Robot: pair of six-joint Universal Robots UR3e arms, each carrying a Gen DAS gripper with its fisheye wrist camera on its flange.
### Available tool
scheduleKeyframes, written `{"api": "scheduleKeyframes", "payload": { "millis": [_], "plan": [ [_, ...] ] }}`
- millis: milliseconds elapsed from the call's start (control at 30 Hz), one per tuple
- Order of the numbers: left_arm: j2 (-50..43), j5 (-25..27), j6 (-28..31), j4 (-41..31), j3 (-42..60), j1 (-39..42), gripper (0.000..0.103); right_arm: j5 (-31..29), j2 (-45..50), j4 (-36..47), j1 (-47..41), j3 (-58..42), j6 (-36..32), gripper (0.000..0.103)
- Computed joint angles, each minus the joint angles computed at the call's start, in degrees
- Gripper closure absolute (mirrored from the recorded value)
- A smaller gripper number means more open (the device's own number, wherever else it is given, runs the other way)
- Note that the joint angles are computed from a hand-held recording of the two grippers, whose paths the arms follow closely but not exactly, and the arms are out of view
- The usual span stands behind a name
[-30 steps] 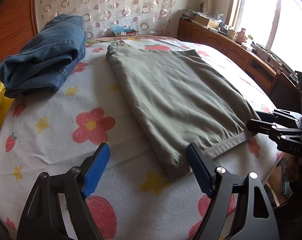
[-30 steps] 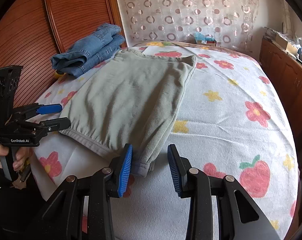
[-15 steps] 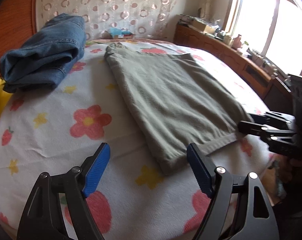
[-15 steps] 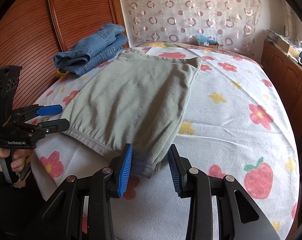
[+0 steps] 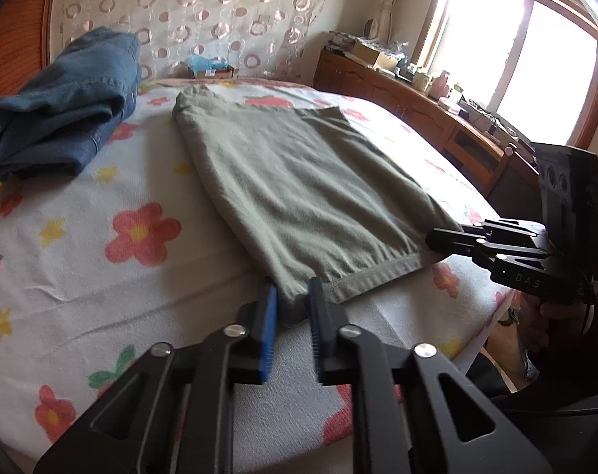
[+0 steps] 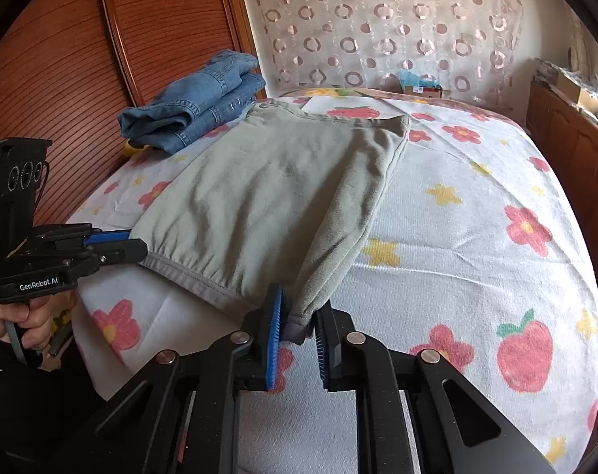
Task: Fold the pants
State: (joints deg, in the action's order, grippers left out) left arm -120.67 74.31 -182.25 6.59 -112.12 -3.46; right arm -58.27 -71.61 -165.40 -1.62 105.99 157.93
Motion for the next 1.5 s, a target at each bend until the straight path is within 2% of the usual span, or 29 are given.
{"api": "scheduleKeyframes", "payload": {
  "millis": [200,467,700,1000,1200,1333,1500],
  "plan": [
    [3.0,0.9,0.7,0.9,-1.6,-0.9,0.091,2.0,-2.4,-0.4,-1.0,1.8,0.0,0.090],
    [8.7,-1.3,1.2,3.2,-5.2,0.2,0.092,5.2,-7.2,1.2,-3.1,4.6,-1.0,0.091],
    [13.0,0.2,1.9,3.5,-6.7,-1.4,0.092,6.3,-9.6,0.2,-3.9,6.2,-1.3,0.091],
    [17.2,-0.5,2.4,4.1,-8.5,-1.0,0.092,11.3,-14.6,-0.1,-7.4,10.3,-3.0,0.091],
    [13.1,-0.3,2.0,4.1,-5.0,0.2,0.092,11.4,-9.8,-3.6,-6.9,6.9,-1.2,0.091],
    [9.4,0.7,1.7,2.9,0.1,0.9,0.092,8.8,-1.0,-7.5,-4.3,-1.4,3.7,0.091],
    [5.3,2.4,2.0,-0.5,7.7,1.3,0.092,3.9,8.7,-6.8,0.0,-14.3,7.4,0.091]
  ]
}}
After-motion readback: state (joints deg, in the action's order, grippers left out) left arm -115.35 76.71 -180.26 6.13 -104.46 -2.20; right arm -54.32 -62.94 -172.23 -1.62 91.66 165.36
